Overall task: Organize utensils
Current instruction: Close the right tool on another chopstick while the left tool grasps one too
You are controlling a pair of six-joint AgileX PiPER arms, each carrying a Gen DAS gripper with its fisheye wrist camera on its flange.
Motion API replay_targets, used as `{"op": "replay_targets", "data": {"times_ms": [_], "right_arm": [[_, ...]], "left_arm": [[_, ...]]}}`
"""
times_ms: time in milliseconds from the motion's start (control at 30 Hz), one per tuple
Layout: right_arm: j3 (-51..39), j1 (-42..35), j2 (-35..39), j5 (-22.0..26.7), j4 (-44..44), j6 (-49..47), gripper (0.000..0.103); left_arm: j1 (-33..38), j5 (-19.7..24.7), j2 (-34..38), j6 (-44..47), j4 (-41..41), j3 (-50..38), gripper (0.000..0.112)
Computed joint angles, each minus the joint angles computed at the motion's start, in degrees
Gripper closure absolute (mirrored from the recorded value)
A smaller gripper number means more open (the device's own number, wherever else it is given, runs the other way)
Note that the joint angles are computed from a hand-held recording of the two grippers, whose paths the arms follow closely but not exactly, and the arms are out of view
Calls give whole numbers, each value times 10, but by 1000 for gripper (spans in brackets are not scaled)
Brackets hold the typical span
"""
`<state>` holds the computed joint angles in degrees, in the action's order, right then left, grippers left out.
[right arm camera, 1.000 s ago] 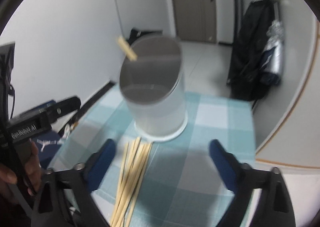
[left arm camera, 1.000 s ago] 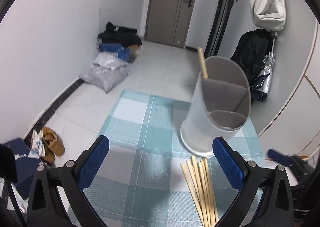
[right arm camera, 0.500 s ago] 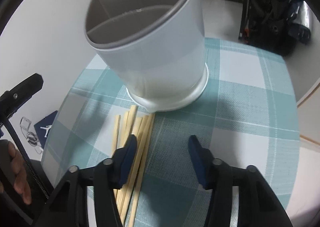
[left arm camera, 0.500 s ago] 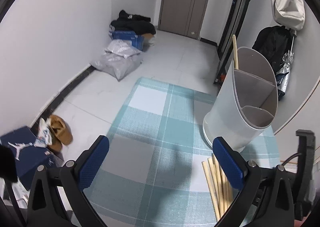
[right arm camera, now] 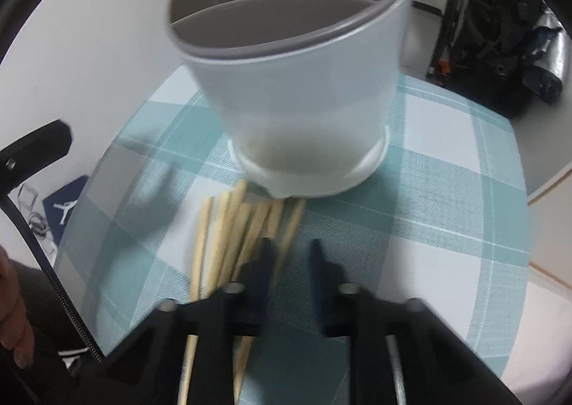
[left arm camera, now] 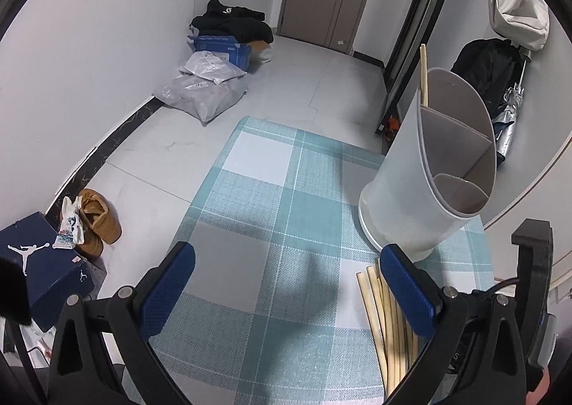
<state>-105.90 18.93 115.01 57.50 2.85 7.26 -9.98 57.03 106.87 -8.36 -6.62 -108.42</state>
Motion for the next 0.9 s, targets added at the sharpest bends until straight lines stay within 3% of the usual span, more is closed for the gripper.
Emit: {"op": "replay_targets", "data": {"times_ms": [200, 567, 900], "right_arm": [[17, 4, -14, 7, 3, 2, 100], [40, -9, -50, 38, -3, -21, 100], [23, 3, -30, 49, -21, -35, 91]], "left_arm": [[2, -2, -2, 7, -9, 1, 11], [16, 23, 3, 25, -41, -2, 11], [29, 63, 19, 33, -70, -12, 11]]}}
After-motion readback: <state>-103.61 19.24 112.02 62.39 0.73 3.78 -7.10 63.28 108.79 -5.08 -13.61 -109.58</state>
